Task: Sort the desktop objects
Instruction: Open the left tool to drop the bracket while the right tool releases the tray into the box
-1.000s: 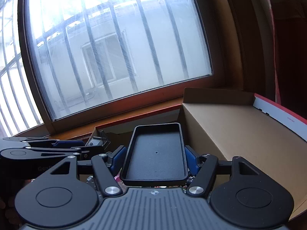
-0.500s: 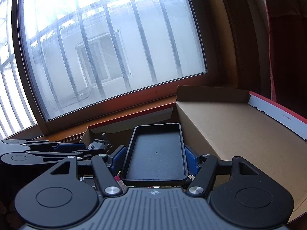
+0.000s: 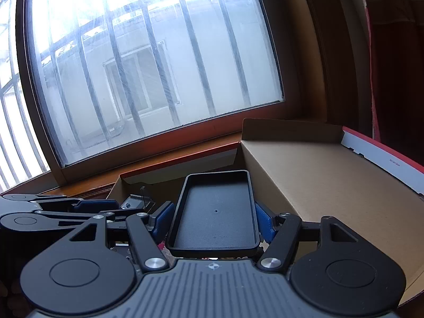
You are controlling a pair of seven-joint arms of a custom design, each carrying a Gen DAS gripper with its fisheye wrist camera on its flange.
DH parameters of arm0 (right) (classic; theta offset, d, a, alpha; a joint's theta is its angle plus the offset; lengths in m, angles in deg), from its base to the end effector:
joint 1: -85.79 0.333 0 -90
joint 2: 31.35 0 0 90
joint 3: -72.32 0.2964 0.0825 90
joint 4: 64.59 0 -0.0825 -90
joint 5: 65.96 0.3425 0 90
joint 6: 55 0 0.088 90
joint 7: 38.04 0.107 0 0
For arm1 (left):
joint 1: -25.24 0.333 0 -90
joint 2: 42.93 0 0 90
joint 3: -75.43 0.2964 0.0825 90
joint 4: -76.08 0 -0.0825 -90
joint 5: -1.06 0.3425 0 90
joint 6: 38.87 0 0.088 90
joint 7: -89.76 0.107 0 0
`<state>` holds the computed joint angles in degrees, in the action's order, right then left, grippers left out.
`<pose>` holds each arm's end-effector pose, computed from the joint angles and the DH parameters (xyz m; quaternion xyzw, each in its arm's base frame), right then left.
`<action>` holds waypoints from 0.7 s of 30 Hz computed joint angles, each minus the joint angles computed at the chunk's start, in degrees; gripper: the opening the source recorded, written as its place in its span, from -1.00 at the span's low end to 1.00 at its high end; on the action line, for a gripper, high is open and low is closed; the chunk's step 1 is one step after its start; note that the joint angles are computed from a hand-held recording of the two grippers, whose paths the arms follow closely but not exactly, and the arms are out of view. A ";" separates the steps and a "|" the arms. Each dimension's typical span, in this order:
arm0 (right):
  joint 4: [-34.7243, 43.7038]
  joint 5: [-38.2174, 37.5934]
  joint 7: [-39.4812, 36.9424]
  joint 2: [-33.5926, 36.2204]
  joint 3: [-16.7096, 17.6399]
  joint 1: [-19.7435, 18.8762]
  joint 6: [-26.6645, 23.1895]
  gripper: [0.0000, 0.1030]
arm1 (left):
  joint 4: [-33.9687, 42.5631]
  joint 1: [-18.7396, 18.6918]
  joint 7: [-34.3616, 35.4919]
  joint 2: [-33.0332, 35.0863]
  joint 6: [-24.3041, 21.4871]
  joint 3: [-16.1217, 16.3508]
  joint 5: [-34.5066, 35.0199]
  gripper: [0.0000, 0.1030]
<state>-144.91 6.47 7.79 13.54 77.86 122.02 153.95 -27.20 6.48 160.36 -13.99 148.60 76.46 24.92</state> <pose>0.5838 0.3301 0.3502 -0.5652 0.6225 -0.2753 0.4661 0.6126 -0.2409 0.3880 -0.4842 0.7449 -0.3724 0.2683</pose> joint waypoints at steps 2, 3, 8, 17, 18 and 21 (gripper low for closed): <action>-0.13 -0.16 0.08 -0.07 0.09 -0.02 0.13 0.30 | -0.03 -0.12 0.06 -0.02 0.01 0.08 0.00 -0.11; -0.32 -0.36 0.28 -0.14 0.20 -0.09 0.23 0.30 | -0.05 -0.12 0.07 -0.03 -0.01 0.05 -0.03 -0.11; -1.19 -1.30 1.32 -0.50 0.43 -0.26 0.71 0.30 | -0.18 -0.10 0.13 -0.07 -0.12 -0.09 -0.06 -0.11; -2.06 -2.01 2.38 -0.92 0.33 -0.23 0.96 0.30 | -0.66 0.19 0.53 -0.25 0.30 -0.43 -0.01 -0.11; -2.17 -2.11 2.50 -0.98 0.30 -0.26 0.91 0.30 | -0.74 0.46 0.69 -0.30 0.31 -0.73 0.01 -0.11; -2.47 -2.44 2.96 -1.11 0.20 -0.23 0.89 0.30 | -0.96 1.25 1.20 -0.42 0.34 -1.66 0.04 -0.11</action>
